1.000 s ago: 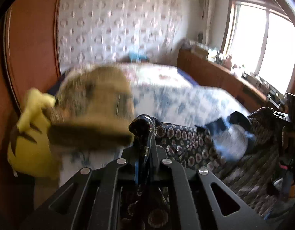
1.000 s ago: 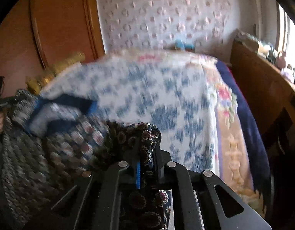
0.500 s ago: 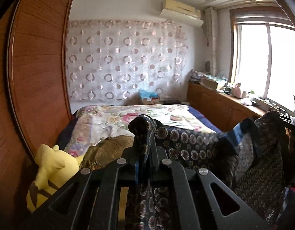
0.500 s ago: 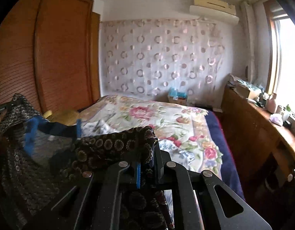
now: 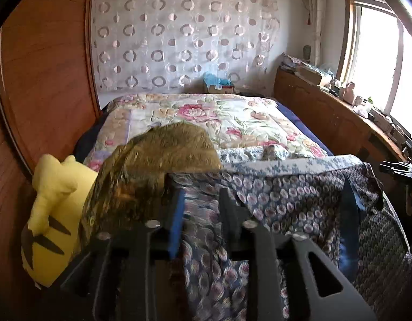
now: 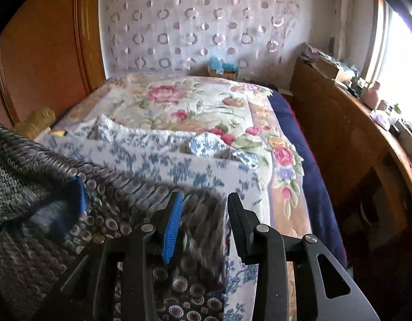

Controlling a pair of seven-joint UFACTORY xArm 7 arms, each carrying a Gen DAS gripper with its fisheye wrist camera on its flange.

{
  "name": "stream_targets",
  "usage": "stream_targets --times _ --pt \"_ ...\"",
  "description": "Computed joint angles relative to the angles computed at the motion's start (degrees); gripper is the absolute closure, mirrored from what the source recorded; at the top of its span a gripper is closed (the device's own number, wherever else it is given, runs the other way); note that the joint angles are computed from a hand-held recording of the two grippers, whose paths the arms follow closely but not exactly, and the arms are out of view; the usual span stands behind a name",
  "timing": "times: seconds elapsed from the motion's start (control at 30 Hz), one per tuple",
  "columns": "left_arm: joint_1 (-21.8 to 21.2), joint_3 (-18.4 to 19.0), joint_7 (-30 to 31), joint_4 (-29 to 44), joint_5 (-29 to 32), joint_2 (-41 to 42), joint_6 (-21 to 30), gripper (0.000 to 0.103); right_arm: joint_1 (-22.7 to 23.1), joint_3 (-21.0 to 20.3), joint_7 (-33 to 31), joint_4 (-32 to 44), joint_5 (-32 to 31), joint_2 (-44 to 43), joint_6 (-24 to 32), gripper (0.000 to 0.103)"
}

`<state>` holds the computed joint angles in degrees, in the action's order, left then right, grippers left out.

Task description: Fold small clothes

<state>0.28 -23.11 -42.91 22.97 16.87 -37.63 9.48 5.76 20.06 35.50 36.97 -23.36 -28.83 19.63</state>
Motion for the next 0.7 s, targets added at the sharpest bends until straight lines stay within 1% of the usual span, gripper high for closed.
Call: stream_targets --times 0.03,0.07,0.13,0.17,0.2,0.23,0.3,0.33,0.37,0.43,0.5,0.53,0.6,0.67,0.7 --pt "-0.6 0.3 0.0 -0.8 -0.2 -0.9 -0.1 0.062 0.8 -0.6 -0.5 -0.3 0.6 0.0 -0.3 0.066" --pt "-1.6 1.1 0.1 -2.0 -0.7 -2.1 -0.1 0.061 1.5 -0.4 -0.4 -0.5 1.2 -0.1 -0.5 0.066" --pt "-3.1 1.6 0.0 -3.2 -1.6 -3.8 0.3 0.058 2.5 -1.6 -2.3 0.3 1.9 1.0 -1.3 0.066" --pt "-4.2 2.0 0.1 -4.1 -2.2 -5.0 0.5 0.056 3.0 -1.6 -2.7 0.5 2.3 1.1 -1.5 0.066" --pt "-4.7 2.3 0.2 -4.9 -2.5 -5.7 0.3 0.051 3.8 -1.8 -3.2 0.4 2.9 1.1 -2.0 0.065" --pt "-5.3 2.4 0.2 -5.5 -2.9 -6.4 0.5 0.050 4.6 -1.7 -3.5 0.6 3.7 1.5 -2.5 0.065" --pt "-7.1 3.1 0.8 -6.9 -3.7 -7.6 0.9 0.048 6.6 -2.6 -4.9 0.2 5.6 2.2 -4.3 0.060" --pt "-7.8 3.2 0.8 -7.7 -4.1 -8.1 1.1 0.045 7.7 -2.6 -5.4 0.3 6.5 2.7 -4.8 0.059" --pt "-8.2 3.3 0.8 -8.2 -4.5 -8.4 1.0 0.044 9.3 -3.7 -6.8 -0.9 7.9 2.2 -5.4 0.059" --pt "-8.8 3.1 0.6 -8.7 -5.0 -8.9 1.2 0.041 10.8 -3.2 -8.1 0.1 9.3 4.1 -5.5 0.058" --pt "-8.8 1.9 -0.5 -9.6 -5.4 -10.1 1.7 0.040 11.6 -1.5 -7.9 1.3 9.8 5.9 -5.7 0.058" --pt "-8.8 1.5 -1.0 -9.8 -5.4 -10.7 2.4 0.040 12.4 -1.7 -8.3 1.6 10.3 6.7 -5.9 0.058" --pt "-8.8 0.2 -2.4 -10.3 -5.3 -12.0 3.7 0.040 11.7 0.3 -6.9 3.0 9.2 8.9 -5.6 0.058" --pt "-9.0 -0.2 -3.5 -11.0 -5.0 -13.0 4.4 0.040 10.6 2.0 -4.8 4.5 6.9 10.6 -3.8 0.058" --pt "-9.0 -0.5 -4.0 -11.0 -4.8 -13.1 4.7 0.040 10.9 1.5 -4.9 5.3 6.5 11.7 -3.3 0.059"
